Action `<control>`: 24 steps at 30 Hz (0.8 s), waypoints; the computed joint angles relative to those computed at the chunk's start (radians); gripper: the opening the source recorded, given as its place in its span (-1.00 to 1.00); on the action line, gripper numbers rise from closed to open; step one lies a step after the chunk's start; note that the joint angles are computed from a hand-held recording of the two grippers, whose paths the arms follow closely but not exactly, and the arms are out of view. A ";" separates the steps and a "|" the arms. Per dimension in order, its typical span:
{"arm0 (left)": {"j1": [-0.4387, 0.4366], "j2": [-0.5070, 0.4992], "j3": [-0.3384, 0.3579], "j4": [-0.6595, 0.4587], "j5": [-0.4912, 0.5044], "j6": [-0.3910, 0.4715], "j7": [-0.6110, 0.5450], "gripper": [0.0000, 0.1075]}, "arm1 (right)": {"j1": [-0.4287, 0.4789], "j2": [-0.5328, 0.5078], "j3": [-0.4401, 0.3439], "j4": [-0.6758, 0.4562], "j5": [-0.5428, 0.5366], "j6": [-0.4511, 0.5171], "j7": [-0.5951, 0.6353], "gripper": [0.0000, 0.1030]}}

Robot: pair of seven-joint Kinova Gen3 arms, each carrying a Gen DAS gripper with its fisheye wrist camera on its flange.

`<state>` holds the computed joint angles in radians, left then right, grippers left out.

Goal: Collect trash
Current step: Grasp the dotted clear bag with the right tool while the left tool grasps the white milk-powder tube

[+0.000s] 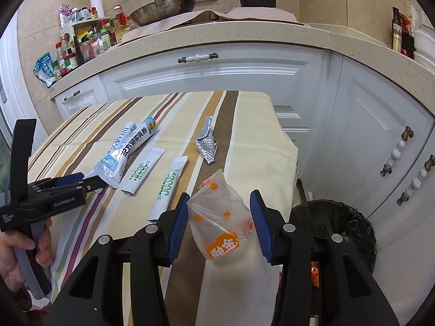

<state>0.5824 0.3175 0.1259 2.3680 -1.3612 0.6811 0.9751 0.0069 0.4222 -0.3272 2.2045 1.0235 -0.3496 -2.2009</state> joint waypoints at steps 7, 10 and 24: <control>-0.013 -0.022 0.002 0.043 -0.076 -0.024 0.051 -0.86 | 0.001 0.001 0.001 -0.002 0.007 0.002 -0.008 -0.11; -0.022 -0.029 0.022 0.068 -0.121 -0.018 0.107 -0.92 | 0.003 0.003 0.000 -0.004 0.015 0.003 -0.012 -0.11; 0.073 -0.057 0.089 0.052 0.024 0.173 0.032 -0.95 | -0.030 -0.018 0.046 0.042 -0.123 -0.051 0.115 -0.11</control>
<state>0.6551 0.2602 0.2146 2.4198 -1.3373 0.8545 1.0069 -0.0230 0.4043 -0.2808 2.2462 0.9002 -0.4008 -2.0859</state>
